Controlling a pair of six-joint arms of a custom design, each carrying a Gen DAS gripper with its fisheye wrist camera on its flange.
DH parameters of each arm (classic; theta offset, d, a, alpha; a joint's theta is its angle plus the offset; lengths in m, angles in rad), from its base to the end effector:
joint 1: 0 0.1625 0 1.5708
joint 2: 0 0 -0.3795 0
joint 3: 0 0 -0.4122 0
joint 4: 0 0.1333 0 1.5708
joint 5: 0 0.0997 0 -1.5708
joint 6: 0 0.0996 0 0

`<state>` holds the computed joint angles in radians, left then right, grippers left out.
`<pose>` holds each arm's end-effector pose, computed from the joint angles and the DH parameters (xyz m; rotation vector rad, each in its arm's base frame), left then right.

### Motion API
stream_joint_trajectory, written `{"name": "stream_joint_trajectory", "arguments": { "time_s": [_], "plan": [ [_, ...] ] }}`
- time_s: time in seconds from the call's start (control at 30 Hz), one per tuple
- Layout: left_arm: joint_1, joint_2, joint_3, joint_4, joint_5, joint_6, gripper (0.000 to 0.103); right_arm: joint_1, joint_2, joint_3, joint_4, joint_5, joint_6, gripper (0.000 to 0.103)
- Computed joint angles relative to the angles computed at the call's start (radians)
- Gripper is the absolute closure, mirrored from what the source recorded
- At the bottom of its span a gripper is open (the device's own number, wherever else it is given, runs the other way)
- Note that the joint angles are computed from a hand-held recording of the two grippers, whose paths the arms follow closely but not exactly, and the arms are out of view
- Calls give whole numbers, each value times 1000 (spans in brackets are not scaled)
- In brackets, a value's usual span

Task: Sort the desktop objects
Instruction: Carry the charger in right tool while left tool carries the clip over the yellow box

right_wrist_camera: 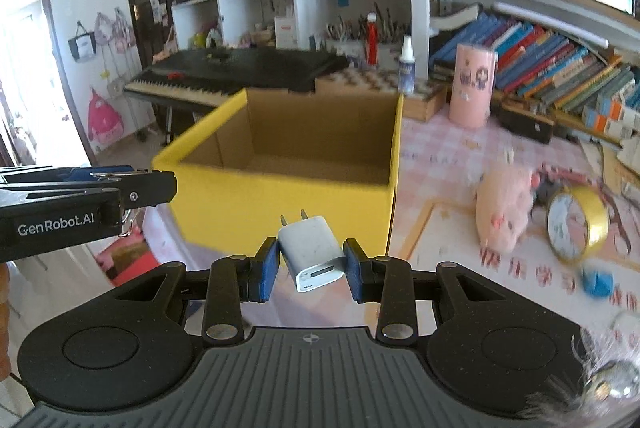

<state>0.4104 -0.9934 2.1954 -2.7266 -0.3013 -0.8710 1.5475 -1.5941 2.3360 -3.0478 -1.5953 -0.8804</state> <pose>-0.3251 -0.3906 0.0619 0.3393 2.0801 -1.2932 0.1207 -0.4387 0.2564 1.0921 -2.4205 0.9057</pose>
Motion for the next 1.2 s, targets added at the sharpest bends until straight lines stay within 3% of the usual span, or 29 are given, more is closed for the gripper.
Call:
{"name": "stream_joint_trajectory", "arguments": {
  "time_s": [0.23, 0.5, 0.73, 1.2],
  "plan": [
    [61, 79, -86, -176, 17, 184, 63, 31, 116, -137, 20, 11, -17, 71],
    [135, 161, -202, -236, 13, 275, 63, 47, 255, -304, 104, -8, -101, 71],
    [194, 223, -305, -195, 0, 278, 63, 56, 357, -439, 214, -41, -205, 70],
    [280, 260, -415, 1, -49, 135, 63, 77, 541, -696, 432, -141, -414, 70]
  ]
}}
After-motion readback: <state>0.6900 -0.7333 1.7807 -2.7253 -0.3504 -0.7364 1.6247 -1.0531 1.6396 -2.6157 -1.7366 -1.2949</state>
